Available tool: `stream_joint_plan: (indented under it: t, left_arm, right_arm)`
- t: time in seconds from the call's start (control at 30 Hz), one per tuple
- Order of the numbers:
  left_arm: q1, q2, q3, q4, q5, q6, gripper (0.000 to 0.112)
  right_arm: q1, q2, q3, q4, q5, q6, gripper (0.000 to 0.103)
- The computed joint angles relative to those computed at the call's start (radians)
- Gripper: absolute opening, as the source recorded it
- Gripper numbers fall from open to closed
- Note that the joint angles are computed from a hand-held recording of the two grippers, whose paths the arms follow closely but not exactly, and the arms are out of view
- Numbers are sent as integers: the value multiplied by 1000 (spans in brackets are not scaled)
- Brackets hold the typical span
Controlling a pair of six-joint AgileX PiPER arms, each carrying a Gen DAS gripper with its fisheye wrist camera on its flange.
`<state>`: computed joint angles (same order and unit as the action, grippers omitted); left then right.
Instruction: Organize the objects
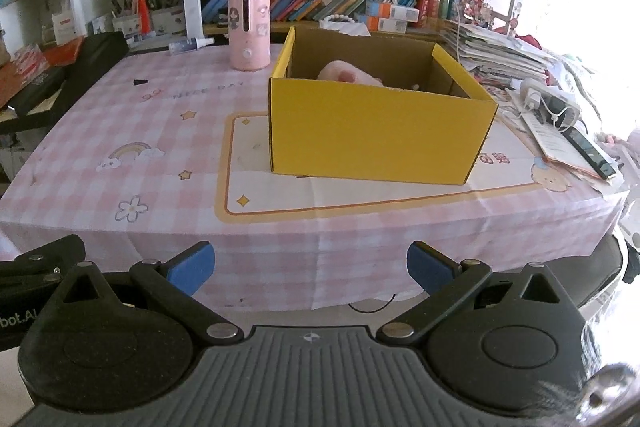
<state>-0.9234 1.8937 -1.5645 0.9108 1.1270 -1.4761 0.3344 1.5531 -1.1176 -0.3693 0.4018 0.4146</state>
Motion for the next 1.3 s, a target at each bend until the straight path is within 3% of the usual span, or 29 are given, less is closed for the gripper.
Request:
stream_joint_plan:
  t: [0.7,1.3]
  left_arm:
    - [-2,6,-13,23,53,-31,103]
    - [20,12,-28,-2,32,-13,103]
  right_arm:
    - [28,2,-5,-145,-22,137,103]
    - [32,22,-35,-166,-7,157,103]
